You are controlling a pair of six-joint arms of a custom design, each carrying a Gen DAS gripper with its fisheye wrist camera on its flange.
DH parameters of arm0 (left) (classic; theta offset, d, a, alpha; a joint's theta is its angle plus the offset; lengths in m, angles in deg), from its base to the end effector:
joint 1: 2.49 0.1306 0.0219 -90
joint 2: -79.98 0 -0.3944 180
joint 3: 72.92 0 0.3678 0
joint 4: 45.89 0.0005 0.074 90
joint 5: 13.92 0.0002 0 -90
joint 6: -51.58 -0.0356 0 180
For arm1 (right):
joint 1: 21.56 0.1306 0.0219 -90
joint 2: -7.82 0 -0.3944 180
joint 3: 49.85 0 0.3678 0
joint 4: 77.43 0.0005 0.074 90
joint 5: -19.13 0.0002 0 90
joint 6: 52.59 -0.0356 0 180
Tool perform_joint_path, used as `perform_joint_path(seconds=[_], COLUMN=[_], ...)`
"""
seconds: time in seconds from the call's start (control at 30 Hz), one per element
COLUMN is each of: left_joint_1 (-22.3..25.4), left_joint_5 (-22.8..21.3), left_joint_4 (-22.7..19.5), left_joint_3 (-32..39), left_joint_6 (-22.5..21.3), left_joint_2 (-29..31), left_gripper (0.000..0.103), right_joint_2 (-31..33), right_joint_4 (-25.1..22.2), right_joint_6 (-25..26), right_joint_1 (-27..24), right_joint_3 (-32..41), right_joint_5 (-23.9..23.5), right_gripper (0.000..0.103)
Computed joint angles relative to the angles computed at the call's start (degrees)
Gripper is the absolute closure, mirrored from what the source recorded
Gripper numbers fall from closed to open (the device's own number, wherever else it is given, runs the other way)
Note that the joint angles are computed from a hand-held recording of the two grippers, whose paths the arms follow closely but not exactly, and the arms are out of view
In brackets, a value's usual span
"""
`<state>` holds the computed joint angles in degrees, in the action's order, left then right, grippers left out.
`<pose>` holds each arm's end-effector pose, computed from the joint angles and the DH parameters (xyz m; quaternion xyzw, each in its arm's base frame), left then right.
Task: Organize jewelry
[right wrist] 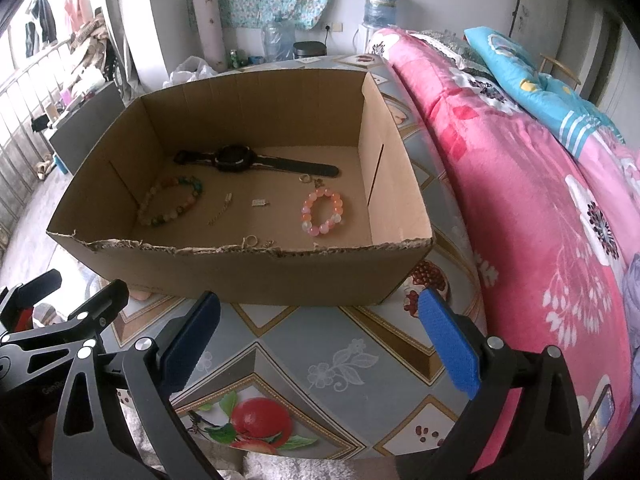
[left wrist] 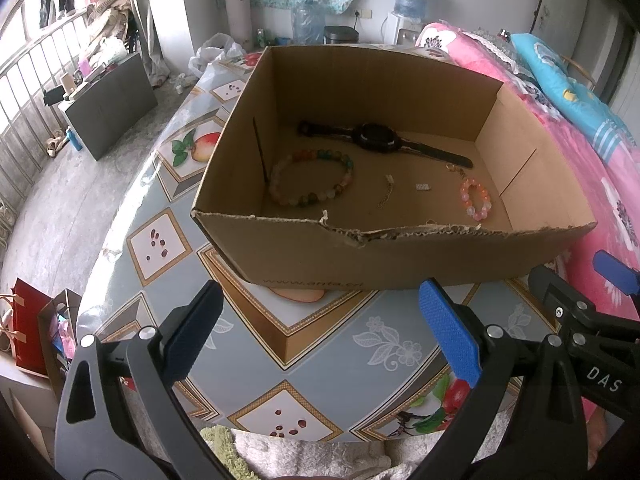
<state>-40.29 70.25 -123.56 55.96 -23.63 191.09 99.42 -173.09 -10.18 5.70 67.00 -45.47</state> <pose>0.4514 -0.3462 0.5160 0.1794 0.9477 -0.0709 0.2542 0.3637 0.1696 0.5817 0.2065 0.9396 -0.0712 0.2635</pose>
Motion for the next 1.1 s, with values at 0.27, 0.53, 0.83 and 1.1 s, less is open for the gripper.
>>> perform_joint_path(seconds=[0.27, 0.53, 0.83, 1.1], left_joint_1=[0.1, 0.1, 0.1, 0.1], left_joint_5=[0.3, 0.3, 0.4, 0.4], left_joint_4=[-0.7, -0.9, -1.1, -1.2], left_joint_3=[0.8, 1.0, 1.2, 1.3], left_joint_6=[-0.2, -0.4, -0.5, -0.5], left_joint_2=[0.5, 0.6, 0.7, 0.7], left_gripper=[0.008, 0.008, 0.008, 0.008], right_joint_2=[-0.2, -0.6, -0.8, -0.8], right_joint_4=[0.1, 0.4, 0.5, 0.4], right_joint_6=[-0.2, -0.2, -0.3, -0.3], right_joint_1=[-0.2, -0.5, -0.7, -0.8], right_joint_3=[-0.5, -1.1, -1.5, -1.4], right_joint_5=[-0.2, -0.7, -0.9, -1.0], right_gripper=[0.006, 0.006, 0.006, 0.006])
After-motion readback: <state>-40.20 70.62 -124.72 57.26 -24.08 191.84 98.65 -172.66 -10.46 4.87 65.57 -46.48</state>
